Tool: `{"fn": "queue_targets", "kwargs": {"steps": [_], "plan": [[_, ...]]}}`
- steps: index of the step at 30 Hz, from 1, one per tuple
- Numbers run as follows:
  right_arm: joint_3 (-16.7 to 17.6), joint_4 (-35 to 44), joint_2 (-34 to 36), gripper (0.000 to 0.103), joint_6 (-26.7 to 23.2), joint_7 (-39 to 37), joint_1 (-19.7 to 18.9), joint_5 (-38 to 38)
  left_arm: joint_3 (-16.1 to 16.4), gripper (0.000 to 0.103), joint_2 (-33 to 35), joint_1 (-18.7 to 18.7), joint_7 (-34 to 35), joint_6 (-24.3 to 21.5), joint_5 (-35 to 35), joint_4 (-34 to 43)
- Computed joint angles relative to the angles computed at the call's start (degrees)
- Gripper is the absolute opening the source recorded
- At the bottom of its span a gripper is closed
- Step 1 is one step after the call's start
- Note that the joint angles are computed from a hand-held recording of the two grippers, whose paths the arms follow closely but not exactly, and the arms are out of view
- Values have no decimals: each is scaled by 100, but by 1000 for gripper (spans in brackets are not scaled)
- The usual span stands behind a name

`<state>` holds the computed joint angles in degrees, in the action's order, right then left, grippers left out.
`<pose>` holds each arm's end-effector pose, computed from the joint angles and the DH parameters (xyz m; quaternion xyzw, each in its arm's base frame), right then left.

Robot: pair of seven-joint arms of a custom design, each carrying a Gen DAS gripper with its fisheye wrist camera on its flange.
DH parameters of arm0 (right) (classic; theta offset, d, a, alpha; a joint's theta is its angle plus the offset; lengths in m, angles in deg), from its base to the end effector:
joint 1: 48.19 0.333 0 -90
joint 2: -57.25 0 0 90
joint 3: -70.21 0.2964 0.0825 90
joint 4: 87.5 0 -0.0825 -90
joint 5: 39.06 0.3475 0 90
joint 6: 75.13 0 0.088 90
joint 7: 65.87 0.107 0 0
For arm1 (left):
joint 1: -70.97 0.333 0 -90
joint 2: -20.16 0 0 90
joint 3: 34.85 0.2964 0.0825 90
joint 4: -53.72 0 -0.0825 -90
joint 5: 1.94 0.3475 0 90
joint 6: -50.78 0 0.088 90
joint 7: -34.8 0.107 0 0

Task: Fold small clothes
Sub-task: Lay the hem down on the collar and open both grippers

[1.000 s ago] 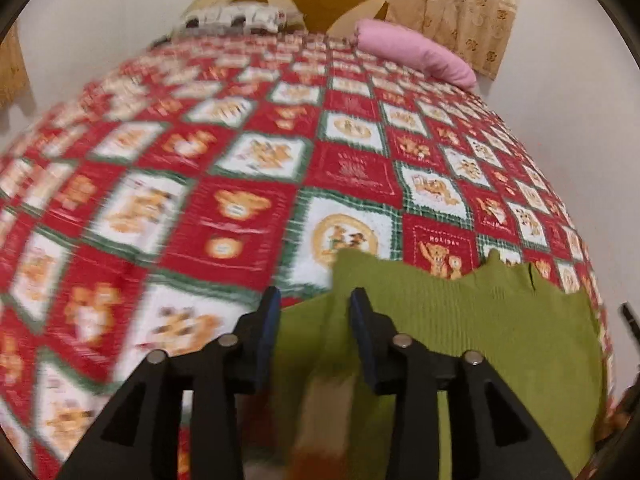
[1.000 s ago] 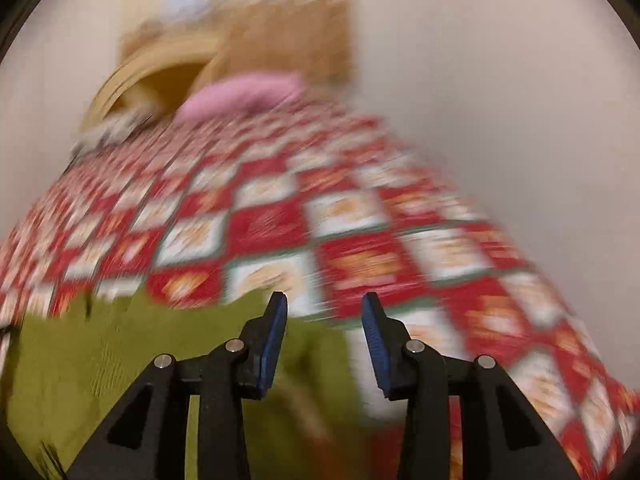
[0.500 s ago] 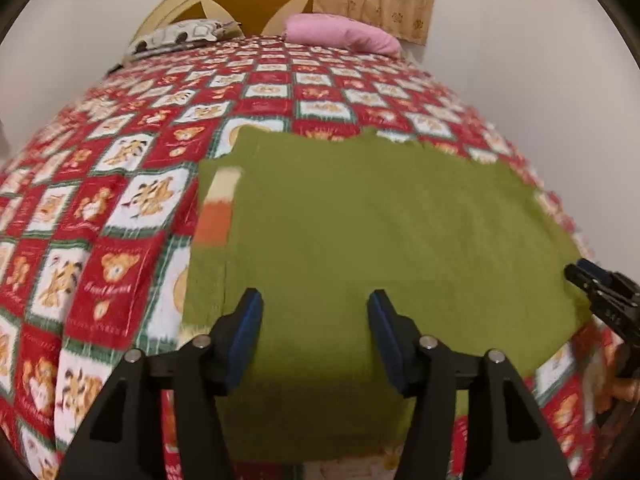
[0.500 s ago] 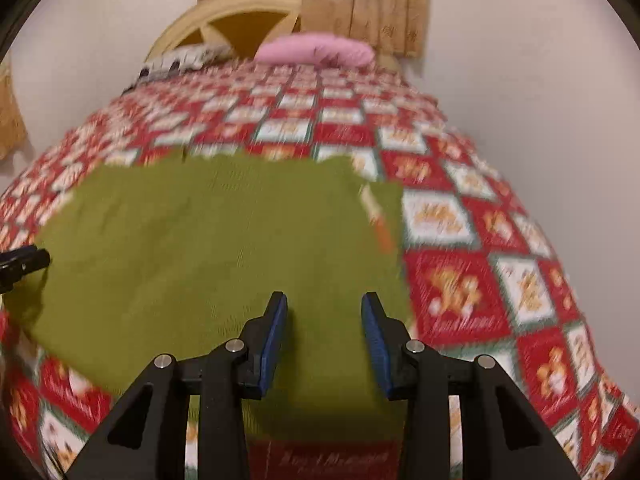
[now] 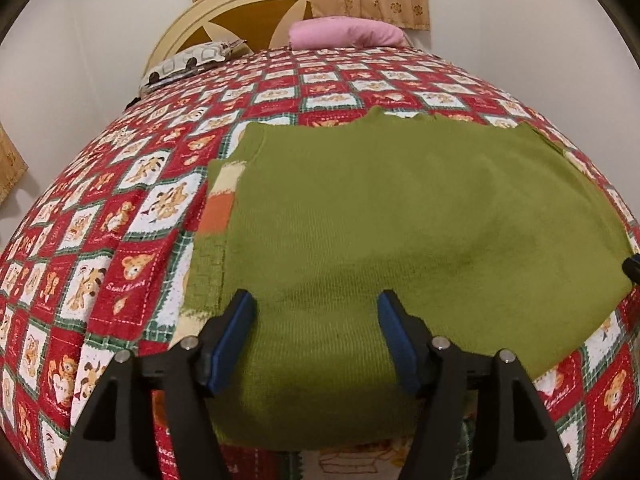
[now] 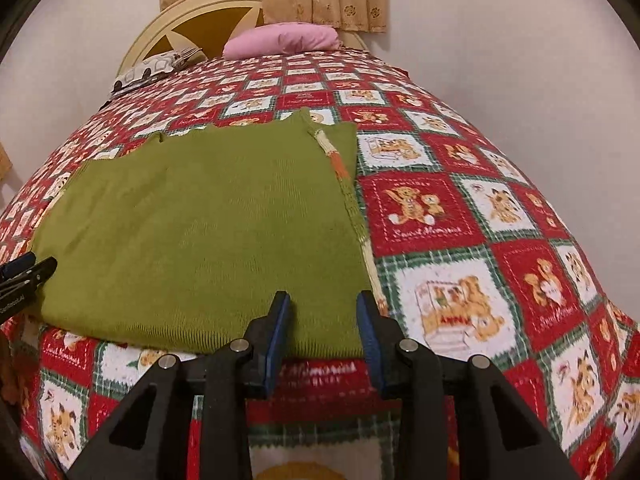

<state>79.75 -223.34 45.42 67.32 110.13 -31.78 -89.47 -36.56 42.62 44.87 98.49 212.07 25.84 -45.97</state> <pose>0.4210 0.2109 0.4375 -0.5126 0.7825 -0.2930 0.1976 0.5747 -0.3260 0.4285 -0.5061 0.7854 -0.2660 0.2373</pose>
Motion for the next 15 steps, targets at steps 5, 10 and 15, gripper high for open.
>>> {"fn": "queue_targets", "kwargs": {"steps": [5,10,15], "plan": [[469,353,-64,32,-1310,172,123,13,-15,72,44,21,62,69,-81,9],[280,756,271,33,-318,340,421,-376,27,74,36,-13,55,47,-64,11],[77,1806,1489,33,411,-72,658,-262,17,78,60,-25,50,43,-118,34]]}}
